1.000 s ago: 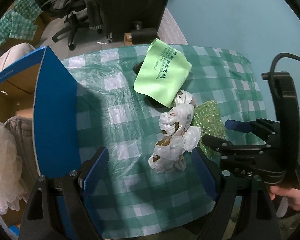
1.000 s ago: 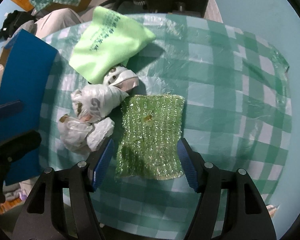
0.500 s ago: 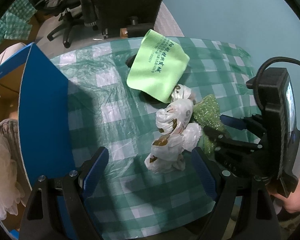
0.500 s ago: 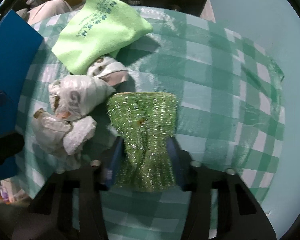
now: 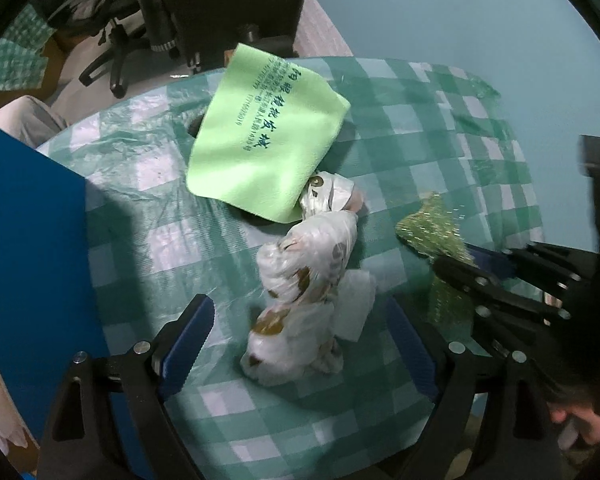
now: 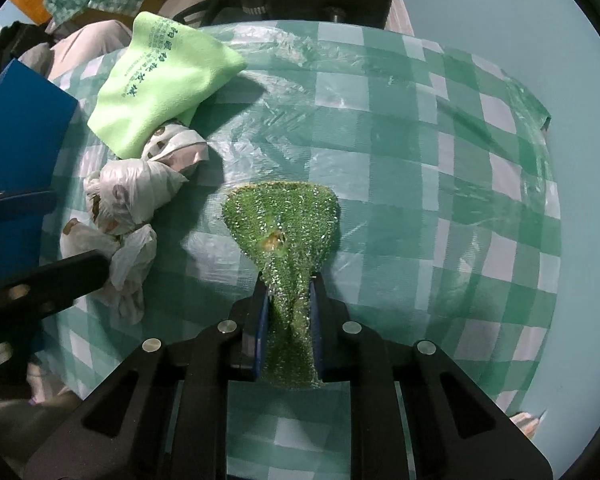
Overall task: Organize soft objects
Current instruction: 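Grasp the green glittery scrubber with the right tool while the left tool grasps the white plastic bundle, then lift the scrubber and plastic bundle and carry both over the box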
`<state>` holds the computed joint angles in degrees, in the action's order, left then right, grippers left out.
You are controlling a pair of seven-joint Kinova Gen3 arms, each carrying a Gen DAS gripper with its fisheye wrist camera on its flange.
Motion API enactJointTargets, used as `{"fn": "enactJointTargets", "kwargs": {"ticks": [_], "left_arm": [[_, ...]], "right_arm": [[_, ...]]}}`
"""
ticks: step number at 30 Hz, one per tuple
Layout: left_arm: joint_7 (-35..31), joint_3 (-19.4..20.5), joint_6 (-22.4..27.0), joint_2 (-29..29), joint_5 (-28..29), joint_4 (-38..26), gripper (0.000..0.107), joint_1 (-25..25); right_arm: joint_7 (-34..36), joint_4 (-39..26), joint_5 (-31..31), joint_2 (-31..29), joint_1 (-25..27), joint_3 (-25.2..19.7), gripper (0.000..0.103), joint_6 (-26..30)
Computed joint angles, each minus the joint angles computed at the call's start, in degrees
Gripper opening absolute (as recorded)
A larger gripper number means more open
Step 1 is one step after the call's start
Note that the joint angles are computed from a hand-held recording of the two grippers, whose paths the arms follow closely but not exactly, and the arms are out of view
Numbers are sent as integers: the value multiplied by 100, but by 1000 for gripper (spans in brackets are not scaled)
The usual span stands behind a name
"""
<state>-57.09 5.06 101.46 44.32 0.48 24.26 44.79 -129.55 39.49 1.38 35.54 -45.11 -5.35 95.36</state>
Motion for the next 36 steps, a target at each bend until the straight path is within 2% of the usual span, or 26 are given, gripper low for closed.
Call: {"fn": "enactJointTargets", "kwargs": {"ticks": [3,6,9,12,13,15,17,20,22,24,36], "left_arm": [[-41,-100,458,397,-164,-638,89,139],[-23,-191,762,641,-225,-1007,89,201],[78,-211,568,543,-141,-721,84,151],[78,-211,506,468,-187,-538,63,154],[55,-203,543,476,-198,-545,49,157],[-7,-178,582,464,-196,-503,41,153],[-23,-168,374,285,-189,-168,34,160],[29,-108,198,87,-159,151,31,144],[87,-66,-40,-177,-121,582,30,98],[156,-10,-176,-352,-99,815,30,55],[522,146,-305,-991,-165,1124,29,86]], "right_arm": [[46,168,-9,-143,60,-16,16,-73],[60,286,-39,-282,133,-36,16,-76],[48,396,-53,-375,180,-54,16,-114],[-8,324,-27,-389,180,-39,16,-12],[-8,347,-35,-413,207,-45,16,-17],[-17,387,-38,-459,217,-58,16,-46],[-2,447,-35,-516,235,-71,16,-89],[11,483,-16,-585,237,-83,16,-109],[27,447,-13,-617,248,-86,16,-78],[-30,224,16,-547,170,-78,16,37],[44,-385,112,-396,-45,-19,16,358]]}}
